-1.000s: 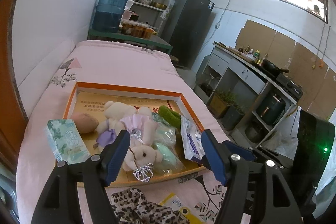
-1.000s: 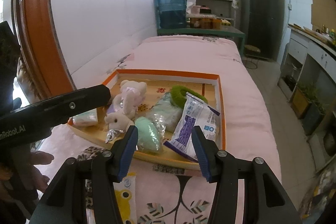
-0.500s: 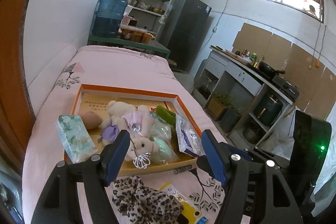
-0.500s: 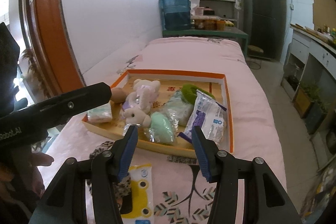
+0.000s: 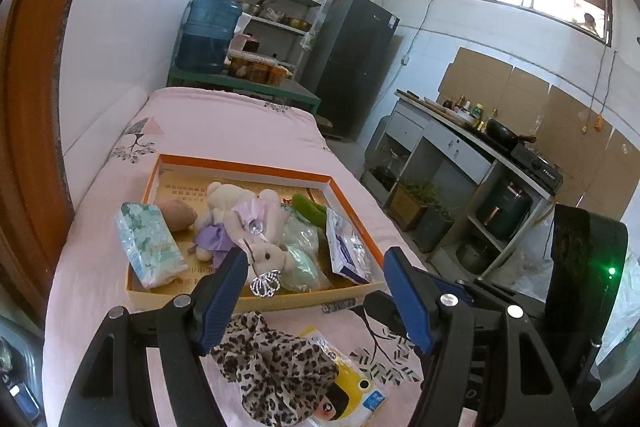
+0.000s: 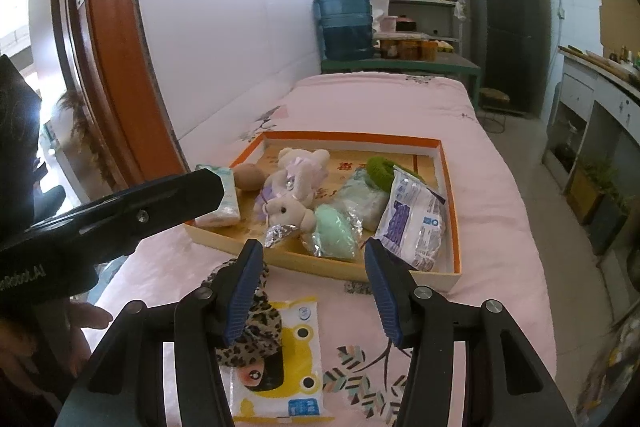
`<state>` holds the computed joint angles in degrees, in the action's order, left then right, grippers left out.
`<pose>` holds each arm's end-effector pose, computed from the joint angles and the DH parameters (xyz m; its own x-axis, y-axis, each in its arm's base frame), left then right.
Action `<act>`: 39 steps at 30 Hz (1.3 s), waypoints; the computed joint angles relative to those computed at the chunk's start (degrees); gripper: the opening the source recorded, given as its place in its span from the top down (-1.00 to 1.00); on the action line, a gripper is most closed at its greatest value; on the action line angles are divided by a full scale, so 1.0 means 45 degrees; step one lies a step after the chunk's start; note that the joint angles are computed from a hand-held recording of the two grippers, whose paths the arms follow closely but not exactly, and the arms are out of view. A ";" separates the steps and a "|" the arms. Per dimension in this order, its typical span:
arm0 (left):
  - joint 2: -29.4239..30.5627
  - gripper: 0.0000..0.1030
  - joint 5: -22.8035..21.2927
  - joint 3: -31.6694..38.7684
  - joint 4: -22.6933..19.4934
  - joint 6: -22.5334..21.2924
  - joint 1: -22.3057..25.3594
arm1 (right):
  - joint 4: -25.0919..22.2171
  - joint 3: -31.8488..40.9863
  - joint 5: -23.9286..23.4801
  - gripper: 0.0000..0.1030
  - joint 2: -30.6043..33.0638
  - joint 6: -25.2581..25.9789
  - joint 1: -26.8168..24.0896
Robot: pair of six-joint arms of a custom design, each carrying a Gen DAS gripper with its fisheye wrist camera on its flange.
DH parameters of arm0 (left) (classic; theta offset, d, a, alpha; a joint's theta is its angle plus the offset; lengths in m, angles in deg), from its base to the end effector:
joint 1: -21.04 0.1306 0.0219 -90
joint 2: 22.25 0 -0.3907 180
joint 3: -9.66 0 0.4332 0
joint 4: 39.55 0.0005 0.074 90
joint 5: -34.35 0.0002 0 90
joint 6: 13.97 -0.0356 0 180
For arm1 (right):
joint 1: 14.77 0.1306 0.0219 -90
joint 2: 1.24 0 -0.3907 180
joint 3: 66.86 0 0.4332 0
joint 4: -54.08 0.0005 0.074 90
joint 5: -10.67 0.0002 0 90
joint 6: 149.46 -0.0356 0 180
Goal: Organize soft objects
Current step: 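Withdraw both tools from the box toward the scrunchie and wipe pack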
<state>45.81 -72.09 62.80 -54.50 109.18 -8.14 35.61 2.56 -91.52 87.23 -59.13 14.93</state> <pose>0.3436 -0.1809 0.3274 -0.5026 -0.3200 -0.8031 -0.0257 0.9341 -0.3562 0.4370 0.2573 0.3133 -0.5254 -0.3062 -0.7939 -0.6328 0.7643 0.1240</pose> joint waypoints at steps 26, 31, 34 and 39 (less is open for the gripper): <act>-0.1070 -0.36 -0.2237 -0.1019 -0.0968 0.0442 -0.1147 | -0.0085 -0.0966 -0.0225 -0.06 -0.0800 -0.0336 0.0311; -0.1210 -0.36 -0.2344 -0.1304 -0.1161 0.0752 -0.1204 | -0.0140 -0.1148 -0.0242 -0.06 -0.0876 -0.0365 0.0339; -0.1387 -0.36 -0.2357 -0.1514 -0.1197 0.0970 -0.1225 | -0.0187 -0.1227 -0.0337 -0.06 -0.0879 -0.0448 0.0317; -0.1832 -0.36 -0.2819 -0.1855 -0.1263 0.1104 -0.1403 | -0.0208 -0.1386 -0.0315 -0.06 -0.0936 -0.0496 0.0286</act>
<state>37.57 -84.78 54.45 -60.18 114.15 -14.46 34.68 -3.68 -92.94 83.02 -61.36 16.22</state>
